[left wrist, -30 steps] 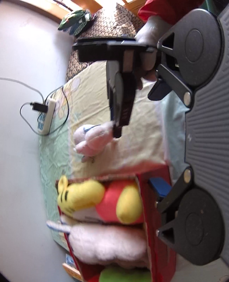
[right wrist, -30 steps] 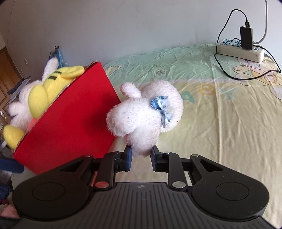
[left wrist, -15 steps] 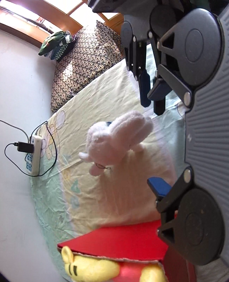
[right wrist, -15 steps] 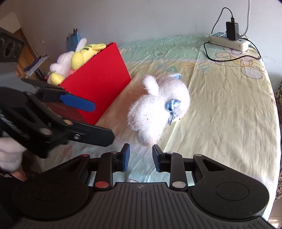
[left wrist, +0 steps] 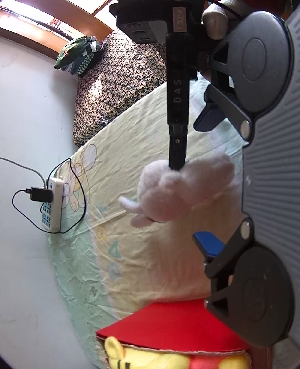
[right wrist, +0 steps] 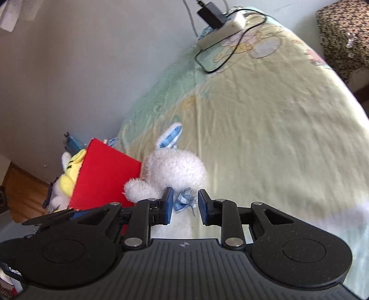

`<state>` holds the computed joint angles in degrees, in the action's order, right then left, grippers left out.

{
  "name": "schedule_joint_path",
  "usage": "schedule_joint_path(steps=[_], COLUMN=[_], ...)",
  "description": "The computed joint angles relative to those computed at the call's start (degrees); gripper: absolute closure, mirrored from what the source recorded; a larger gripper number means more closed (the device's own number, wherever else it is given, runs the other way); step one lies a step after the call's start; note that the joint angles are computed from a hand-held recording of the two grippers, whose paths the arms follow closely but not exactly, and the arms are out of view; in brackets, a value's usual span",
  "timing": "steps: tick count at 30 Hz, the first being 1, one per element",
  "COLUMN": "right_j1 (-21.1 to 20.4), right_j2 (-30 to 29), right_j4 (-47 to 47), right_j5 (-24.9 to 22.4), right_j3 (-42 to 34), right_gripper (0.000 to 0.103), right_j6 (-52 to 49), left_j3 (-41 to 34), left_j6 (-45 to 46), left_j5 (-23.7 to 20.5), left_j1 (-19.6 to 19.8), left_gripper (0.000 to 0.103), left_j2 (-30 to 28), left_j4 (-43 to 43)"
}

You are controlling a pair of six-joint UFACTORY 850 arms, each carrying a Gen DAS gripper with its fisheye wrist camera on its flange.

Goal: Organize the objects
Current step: 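Grasp the second white bunny plush with the right gripper and lift it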

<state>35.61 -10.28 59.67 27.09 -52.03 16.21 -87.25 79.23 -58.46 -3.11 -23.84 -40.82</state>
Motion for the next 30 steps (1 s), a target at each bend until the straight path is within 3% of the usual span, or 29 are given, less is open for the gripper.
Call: schedule_joint_path(steps=[4,6,8,11,14,16,21,28,30], right_j1=[-1.2,-1.6,-1.5,-2.1,-2.7,-3.2,-4.3,-5.3,-5.7], right_j2=[-1.9,-2.2,-2.3,-2.7,-3.1,-3.6,-5.5,-8.3,-8.7], right_j4=[-10.9,-17.2,-15.3,-10.1,-15.8,-22.1,-35.6,-44.0,-47.9], right_j5=[-1.7,-0.2,1.3,-1.5,-2.5,-3.2,-4.3,-4.5,-4.2], right_j3=[-2.7,-2.9,-3.0,-3.5,-2.8,-2.7,-4.3,-6.6,-6.8], right_gripper=[0.075,0.075,0.075,0.075,0.070,0.059,0.058,0.047,0.049], right_j6=[5.5,11.0,9.6,5.6,13.1,19.7,31.8,40.5,44.8], left_j3=[-0.2,-0.7,-1.4,-2.3,-2.2,-2.4,-2.6,-1.4,-1.4], left_j6=[-1.6,-2.7,-4.3,-7.3,-8.9,-9.8,-11.2,-12.5,-13.2], left_j5=[3.7,5.4,6.7,8.2,10.2,10.3,9.8,12.9,13.4], left_j1=[-0.4,-0.6,-0.9,-1.4,-1.7,-1.7,-2.0,-3.1,-3.3], left_gripper=[0.010,0.010,0.013,0.013,0.013,0.012,0.012,0.019,0.020], left_j2=[-0.7,-1.5,-2.5,-3.9,-4.5,-4.9,-5.9,-6.1,-6.2], left_j4=[1.3,1.9,2.9,4.8,6.6,7.5,9.2,11.6,12.2])
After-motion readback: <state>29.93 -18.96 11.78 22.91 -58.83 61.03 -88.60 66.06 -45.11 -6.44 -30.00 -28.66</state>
